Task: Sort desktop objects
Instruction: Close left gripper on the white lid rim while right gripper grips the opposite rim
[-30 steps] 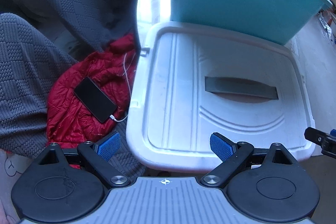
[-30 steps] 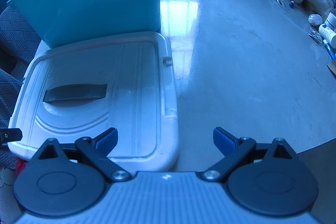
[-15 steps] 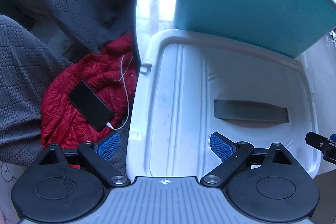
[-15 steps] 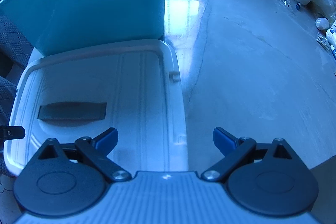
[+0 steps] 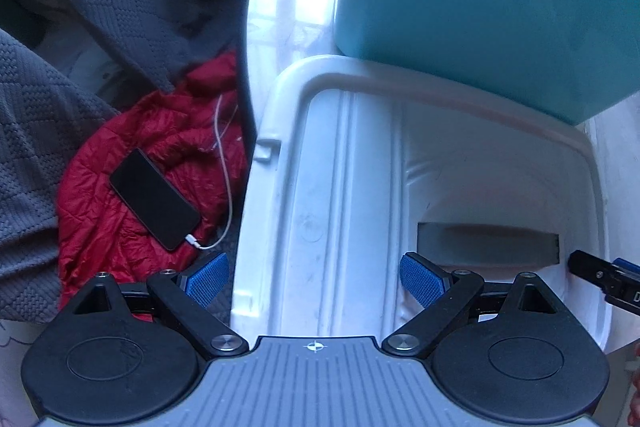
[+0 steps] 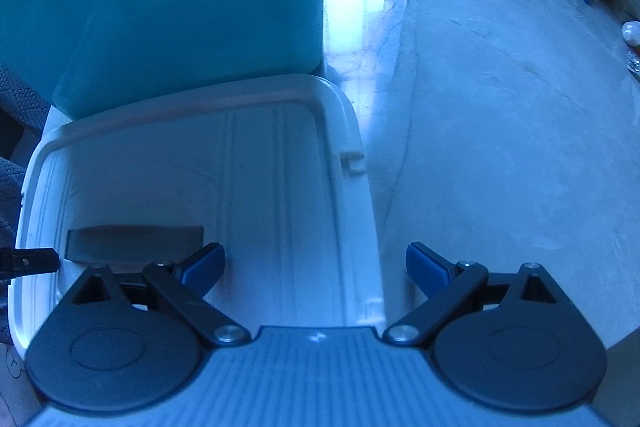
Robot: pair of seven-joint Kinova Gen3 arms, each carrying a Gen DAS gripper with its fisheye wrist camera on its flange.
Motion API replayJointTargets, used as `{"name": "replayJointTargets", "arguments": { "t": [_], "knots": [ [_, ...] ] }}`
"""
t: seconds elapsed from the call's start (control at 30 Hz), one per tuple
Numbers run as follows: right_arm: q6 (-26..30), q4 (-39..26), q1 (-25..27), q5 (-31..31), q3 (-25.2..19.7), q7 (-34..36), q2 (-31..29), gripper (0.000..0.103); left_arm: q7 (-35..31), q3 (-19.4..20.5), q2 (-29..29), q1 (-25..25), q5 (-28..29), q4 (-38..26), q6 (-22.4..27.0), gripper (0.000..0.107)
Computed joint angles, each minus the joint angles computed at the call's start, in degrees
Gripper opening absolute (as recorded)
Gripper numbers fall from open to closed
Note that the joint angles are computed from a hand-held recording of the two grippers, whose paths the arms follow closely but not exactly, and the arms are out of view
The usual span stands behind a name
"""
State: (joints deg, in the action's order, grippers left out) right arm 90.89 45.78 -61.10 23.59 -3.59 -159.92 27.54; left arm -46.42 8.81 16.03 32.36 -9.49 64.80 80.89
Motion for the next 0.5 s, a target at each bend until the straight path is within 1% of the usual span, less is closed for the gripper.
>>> {"name": "replayJointTargets", "arguments": {
  "t": [0.07, 0.13, 0.2, 0.27, 0.33, 0.5],
  "knots": [
    [-1.4, 0.5, 1.2, -1.2, -0.7, 0.0, -0.3, 0.099, -0.1, -0.1, 0.0, -0.8, 1.2, 0.2, -0.6, 0.094],
    [-0.9, -0.8, 1.2, -1.6, -0.6, 1.5, 0.5, 0.099, -0.5, 0.0, 0.0, -1.5, 2.4, 0.4, -0.9, 0.096],
    [-0.3, -2.0, 1.1, -2.0, -0.5, 2.8, 1.2, 0.100, -0.7, -0.1, -0.3, -2.2, 3.3, 1.3, -1.7, 0.099],
    [-0.4, -2.1, 1.0, -2.2, -0.2, 3.0, 1.3, 0.102, -1.0, -0.1, -0.8, -3.3, 4.7, 2.6, -2.8, 0.101],
    [-0.5, -2.2, 1.0, -2.5, -0.1, 3.2, 1.4, 0.103, -2.1, -0.1, -1.2, -5.2, 7.4, 3.8, -4.0, 0.103],
    [-1.3, -1.3, 2.5, -4.5, -0.7, 5.5, 0.5, 0.103, -6.6, 0.0, -2.2, -10.9, 15.8, 8.0, -8.4, 0.103]
  ]
}}
